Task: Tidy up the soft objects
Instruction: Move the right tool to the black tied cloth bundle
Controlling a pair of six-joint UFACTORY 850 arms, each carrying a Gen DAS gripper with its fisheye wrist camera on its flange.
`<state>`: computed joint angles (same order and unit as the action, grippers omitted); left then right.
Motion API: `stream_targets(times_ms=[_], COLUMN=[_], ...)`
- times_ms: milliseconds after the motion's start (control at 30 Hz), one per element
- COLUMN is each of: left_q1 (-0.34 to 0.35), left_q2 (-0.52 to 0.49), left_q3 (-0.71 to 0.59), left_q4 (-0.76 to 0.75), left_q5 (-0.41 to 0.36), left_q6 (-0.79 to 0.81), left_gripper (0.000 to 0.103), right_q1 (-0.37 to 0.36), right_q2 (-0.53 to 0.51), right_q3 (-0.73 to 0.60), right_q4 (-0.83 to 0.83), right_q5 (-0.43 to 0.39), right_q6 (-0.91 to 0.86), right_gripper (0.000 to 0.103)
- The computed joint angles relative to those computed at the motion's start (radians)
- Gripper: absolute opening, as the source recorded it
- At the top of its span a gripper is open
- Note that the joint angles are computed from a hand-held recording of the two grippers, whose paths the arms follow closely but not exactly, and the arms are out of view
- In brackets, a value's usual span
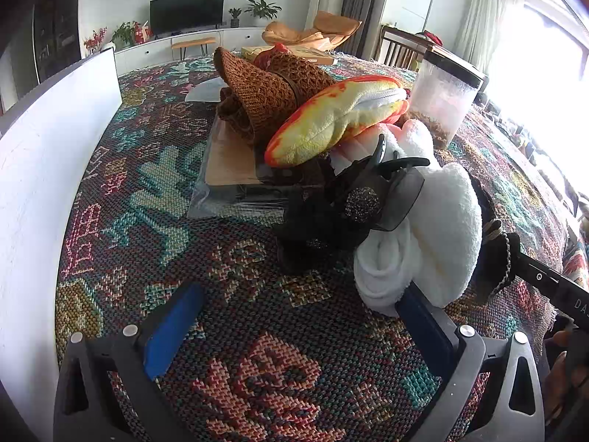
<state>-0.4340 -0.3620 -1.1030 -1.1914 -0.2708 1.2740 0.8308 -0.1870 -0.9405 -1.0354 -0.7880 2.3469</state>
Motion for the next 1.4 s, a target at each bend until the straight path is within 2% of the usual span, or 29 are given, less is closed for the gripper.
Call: stream_targets(times_ms=[1400], left_q1=[0.002], left_q2=[0.001], left_q3=[0.003], left_q4=[-0.027], left_q5=[-0.004], left_q6=[0.024], left_gripper=[0.103], right_q1=[0.001], right_q2=[0.002], right_q3=[0.004], right_q4=[-0.011], right_q5=[0.006], right_q6=[0.012], right_gripper=[0.088])
